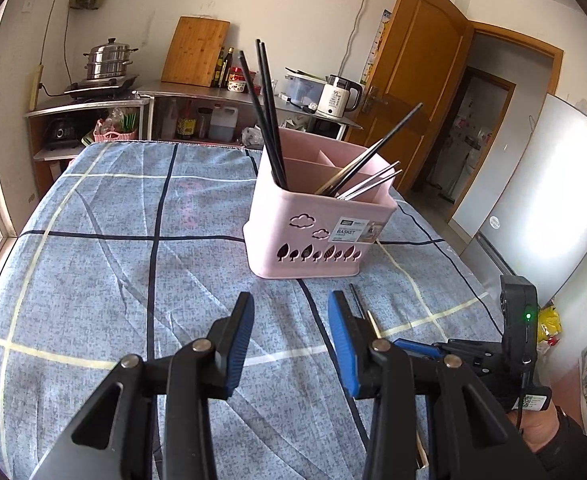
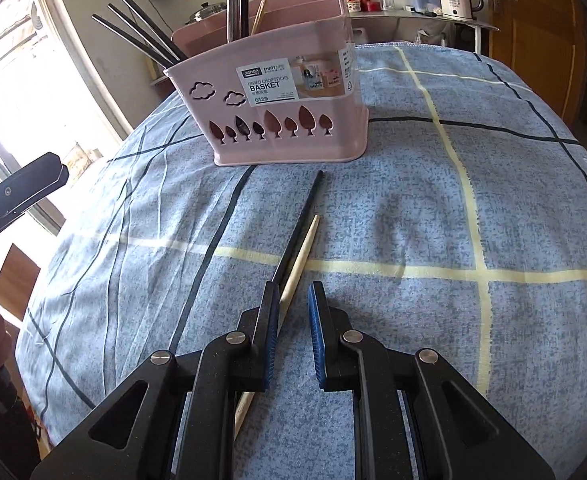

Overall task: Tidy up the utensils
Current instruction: 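Move both open tools back down to the last chopsticks, then close the left tool on a black chopstick while the right tool grasps a wooden chopstick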

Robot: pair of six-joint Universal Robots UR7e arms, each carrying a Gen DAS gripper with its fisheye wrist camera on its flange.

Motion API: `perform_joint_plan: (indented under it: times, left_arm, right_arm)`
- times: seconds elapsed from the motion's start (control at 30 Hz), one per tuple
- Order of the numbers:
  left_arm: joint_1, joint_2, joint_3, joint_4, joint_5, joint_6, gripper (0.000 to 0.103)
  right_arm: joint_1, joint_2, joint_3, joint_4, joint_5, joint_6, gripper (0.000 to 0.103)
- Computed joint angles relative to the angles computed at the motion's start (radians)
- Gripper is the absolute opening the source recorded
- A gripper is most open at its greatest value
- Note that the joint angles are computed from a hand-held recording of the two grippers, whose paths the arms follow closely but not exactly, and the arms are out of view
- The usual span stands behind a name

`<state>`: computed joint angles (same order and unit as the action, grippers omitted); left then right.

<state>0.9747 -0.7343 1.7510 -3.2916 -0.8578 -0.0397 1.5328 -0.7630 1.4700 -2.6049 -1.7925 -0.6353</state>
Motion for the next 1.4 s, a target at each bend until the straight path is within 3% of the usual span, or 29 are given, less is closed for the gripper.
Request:
perform_joint_plan:
  times: [0.23, 0.5, 0.73, 1.03, 1.4]
  left_arm:
    - [0.003, 0.016, -0.031, 0.059, -0.009, -0.034, 0.040]
    - [0.008, 0.042, -0.076, 0.150, -0.038, -0.067, 0.040]
    - [0.023, 0.114, -0.191, 0.303, -0.086, -0.107, 0.040]
    - [0.037, 0.242, -0.399, 0.497, -0.093, -0.111, 0.040]
    - [0.047, 0.340, -0.535, 0.569, -0.060, -0.112, 0.040]
  right_arm:
    - [0.033, 0.002, 0.045, -0.081, -0.088, -0.089, 0.015]
    - [0.002, -0.022, 0.024, -0.032, -0.069, -0.124, 0.006]
    - [-0.039, -0.035, -0.016, -0.029, -0.066, -0.079, 0.006]
    - [-0.065, -0.021, -0.100, -0.019, -0.069, 0.029, 0.008]
    - [-0.055, 0.075, -0.253, 0.067, -0.079, -0.004, 0.012]
